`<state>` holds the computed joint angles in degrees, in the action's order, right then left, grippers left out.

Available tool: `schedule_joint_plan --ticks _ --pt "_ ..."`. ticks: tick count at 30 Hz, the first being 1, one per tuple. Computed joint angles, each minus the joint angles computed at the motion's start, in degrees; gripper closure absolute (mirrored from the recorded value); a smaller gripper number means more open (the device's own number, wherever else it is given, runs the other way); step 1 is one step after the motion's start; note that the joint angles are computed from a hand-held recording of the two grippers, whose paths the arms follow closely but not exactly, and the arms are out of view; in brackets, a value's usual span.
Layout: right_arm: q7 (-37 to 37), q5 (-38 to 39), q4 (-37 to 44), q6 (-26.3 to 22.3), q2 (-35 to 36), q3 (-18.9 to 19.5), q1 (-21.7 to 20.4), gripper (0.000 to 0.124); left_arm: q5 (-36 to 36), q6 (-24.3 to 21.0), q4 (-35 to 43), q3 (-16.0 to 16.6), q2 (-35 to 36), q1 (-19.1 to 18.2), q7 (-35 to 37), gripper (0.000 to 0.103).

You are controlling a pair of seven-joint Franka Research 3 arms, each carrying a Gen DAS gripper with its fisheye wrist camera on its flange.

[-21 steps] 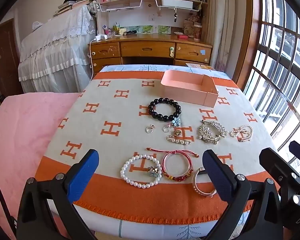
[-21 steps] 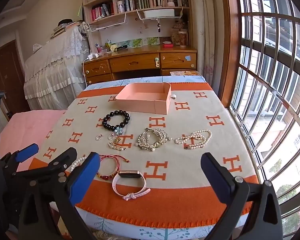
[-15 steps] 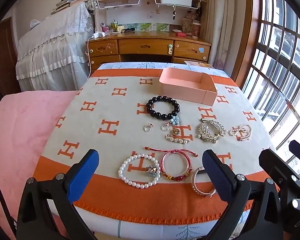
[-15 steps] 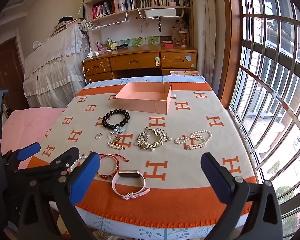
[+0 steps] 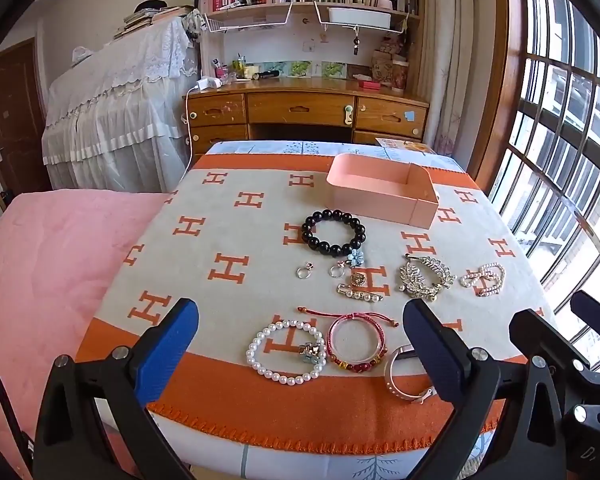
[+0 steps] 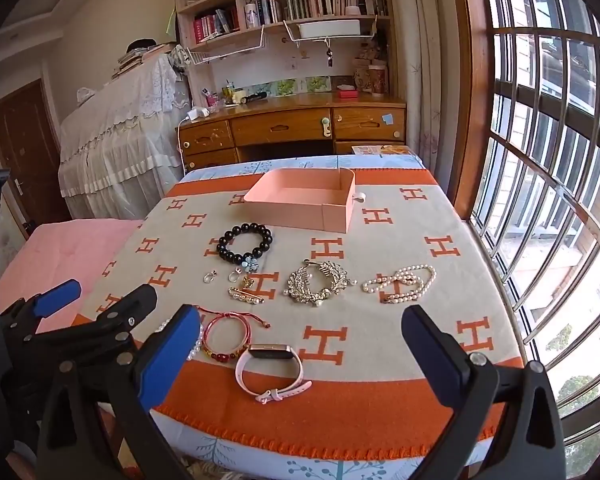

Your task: Organize jewelry

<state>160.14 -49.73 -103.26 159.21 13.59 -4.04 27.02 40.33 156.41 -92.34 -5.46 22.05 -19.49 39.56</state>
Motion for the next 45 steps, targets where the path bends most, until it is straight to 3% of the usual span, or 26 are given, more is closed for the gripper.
schedule_joint_plan --ticks 7,25,45 --pt "3.8 -3.1 -1.0 1.0 -0.8 -0.2 0.1 0.023 1.7 1.9 -1.1 0.6 -0.8 -0.4 -1.8 0.002" --pt "2.5 0.1 -1.2 3.9 0.3 -1.1 -0.8 0.023 3.9 -1.8 3.9 1.0 2.5 -2.2 -2.4 0.002" --pt "-5.0 7.5 1.9 6.3 4.0 -4.4 0.4 0.023 -1.4 -6.1 12.8 0.9 8.4 -2.8 3.7 0.002"
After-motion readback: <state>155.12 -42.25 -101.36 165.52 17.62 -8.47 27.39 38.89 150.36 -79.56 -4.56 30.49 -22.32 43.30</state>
